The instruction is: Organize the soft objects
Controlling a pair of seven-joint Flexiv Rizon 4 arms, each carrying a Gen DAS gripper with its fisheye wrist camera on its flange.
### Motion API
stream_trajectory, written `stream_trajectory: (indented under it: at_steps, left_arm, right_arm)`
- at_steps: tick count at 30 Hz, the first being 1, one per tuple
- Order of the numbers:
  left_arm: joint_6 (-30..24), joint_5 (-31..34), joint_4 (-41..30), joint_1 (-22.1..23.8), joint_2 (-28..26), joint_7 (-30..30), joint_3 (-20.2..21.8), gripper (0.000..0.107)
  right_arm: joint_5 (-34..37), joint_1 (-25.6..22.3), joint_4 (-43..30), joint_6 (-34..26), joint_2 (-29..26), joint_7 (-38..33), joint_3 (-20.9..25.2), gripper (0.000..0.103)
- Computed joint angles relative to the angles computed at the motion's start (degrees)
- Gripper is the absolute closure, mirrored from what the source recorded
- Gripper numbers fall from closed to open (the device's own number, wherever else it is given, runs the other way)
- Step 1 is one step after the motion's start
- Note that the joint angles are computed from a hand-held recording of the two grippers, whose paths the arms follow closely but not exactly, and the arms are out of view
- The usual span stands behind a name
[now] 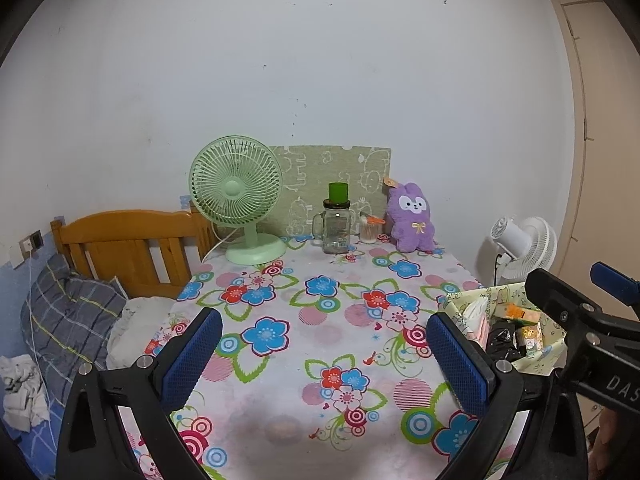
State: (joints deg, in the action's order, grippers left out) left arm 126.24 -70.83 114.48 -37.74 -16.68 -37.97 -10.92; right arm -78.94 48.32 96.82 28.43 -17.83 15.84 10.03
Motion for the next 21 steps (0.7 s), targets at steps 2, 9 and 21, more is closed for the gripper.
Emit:
stream_trajectory:
  at_steps: [2, 9, 21]
  left_arm:
    - [0.0, 0.4, 0.1, 0.2, 0.0, -0.3, 0.1, 0.004]
    - [-0.6, 1.2, -0.1, 0.3, -0.1, -1.6, 1.0, 0.004]
    - [0.2, 0.2, 0.3, 0.4, 0.5, -1.7, 0.2, 0.004]
  right_arm:
    - [0.1, -0.2, 0.0, 0.3, 0.0, 0.5, 0.0, 0.0]
    - [-0.4, -0.4, 0.0, 0.8, -0.2, 1.0, -0.3, 0.0]
    - [-0.3, 0.0, 0.0, -0.3, 0.0, -0.4, 0.0, 0.0]
